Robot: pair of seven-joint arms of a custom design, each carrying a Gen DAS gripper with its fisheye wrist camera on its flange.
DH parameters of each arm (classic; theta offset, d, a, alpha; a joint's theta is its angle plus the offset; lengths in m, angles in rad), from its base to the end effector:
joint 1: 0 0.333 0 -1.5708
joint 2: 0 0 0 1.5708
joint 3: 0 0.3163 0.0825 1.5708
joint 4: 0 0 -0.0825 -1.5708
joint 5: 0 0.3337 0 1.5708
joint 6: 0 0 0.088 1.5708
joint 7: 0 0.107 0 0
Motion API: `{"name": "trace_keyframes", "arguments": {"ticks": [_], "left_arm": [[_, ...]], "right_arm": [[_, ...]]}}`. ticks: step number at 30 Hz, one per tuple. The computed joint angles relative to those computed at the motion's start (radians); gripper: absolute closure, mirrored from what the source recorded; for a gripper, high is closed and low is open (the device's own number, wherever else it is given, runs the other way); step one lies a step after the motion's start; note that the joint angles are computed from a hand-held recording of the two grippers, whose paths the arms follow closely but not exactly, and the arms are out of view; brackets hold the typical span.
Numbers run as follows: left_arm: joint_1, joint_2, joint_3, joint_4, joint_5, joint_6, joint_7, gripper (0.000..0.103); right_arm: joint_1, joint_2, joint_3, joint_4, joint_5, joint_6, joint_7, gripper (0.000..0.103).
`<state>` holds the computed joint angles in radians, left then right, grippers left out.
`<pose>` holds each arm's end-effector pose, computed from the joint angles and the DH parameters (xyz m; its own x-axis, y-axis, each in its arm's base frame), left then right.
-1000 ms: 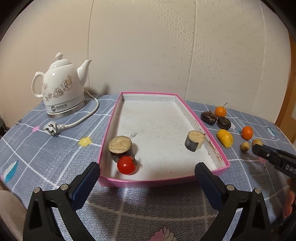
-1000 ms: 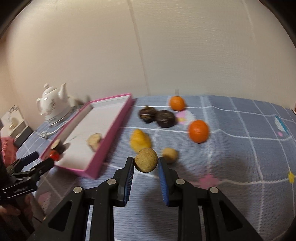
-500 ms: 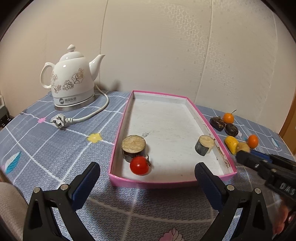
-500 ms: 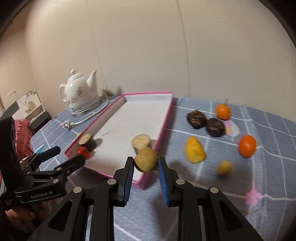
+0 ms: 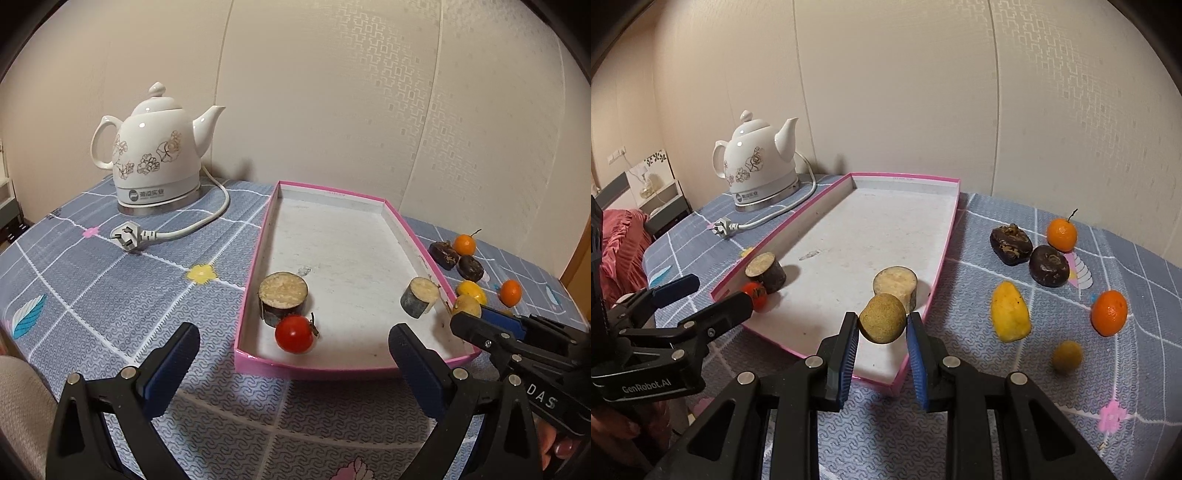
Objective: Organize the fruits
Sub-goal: 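Carry the tan round fruit into the pink tray and open the right tool, then withdraw the right tool from the tray toward the remaining fruits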
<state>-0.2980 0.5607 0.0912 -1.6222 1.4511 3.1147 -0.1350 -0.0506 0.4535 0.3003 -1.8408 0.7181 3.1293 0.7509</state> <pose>0.6190 -0.2277 0.3754 -0.0514 -0.9882 0.1441 -0.5849 -0.0872 -0.8064 0.6394 0.0753 0.4028 0.2891 -0.9555 -0.0580 -0.6350 -0.1461 -0.7586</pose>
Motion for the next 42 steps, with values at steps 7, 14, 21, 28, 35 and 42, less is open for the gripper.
{"name": "trace_keyframes", "arguments": {"ticks": [7,14,21,28,35,42], "left_arm": [[-0.005,0.002,0.003,-0.001,-0.013,-0.002,0.021,0.000],[-0.009,0.005,0.008,-0.001,-0.030,0.002,0.042,0.000],[-0.015,0.010,0.015,-0.001,-0.053,0.011,0.070,0.000],[-0.036,0.019,0.042,0.009,-0.050,0.049,0.075,0.000],[-0.040,0.020,0.043,0.005,-0.069,0.046,0.109,0.000],[-0.058,0.021,0.058,0.005,-0.076,0.051,0.128,0.000]], "right_arm": [[0.008,-0.001,-0.017,-0.005,-0.007,0.003,0.028,0.075],[0.000,-0.009,-0.018,-0.013,-0.004,-0.005,0.046,0.075],[-0.006,-0.015,-0.011,-0.019,0.007,-0.003,0.044,0.075],[-0.007,-0.026,-0.021,-0.031,0.017,0.004,0.060,0.075],[-0.016,-0.042,-0.035,-0.052,0.026,0.008,0.077,0.075],[-0.031,-0.067,-0.064,-0.100,0.032,0.017,0.100,0.075]]}}
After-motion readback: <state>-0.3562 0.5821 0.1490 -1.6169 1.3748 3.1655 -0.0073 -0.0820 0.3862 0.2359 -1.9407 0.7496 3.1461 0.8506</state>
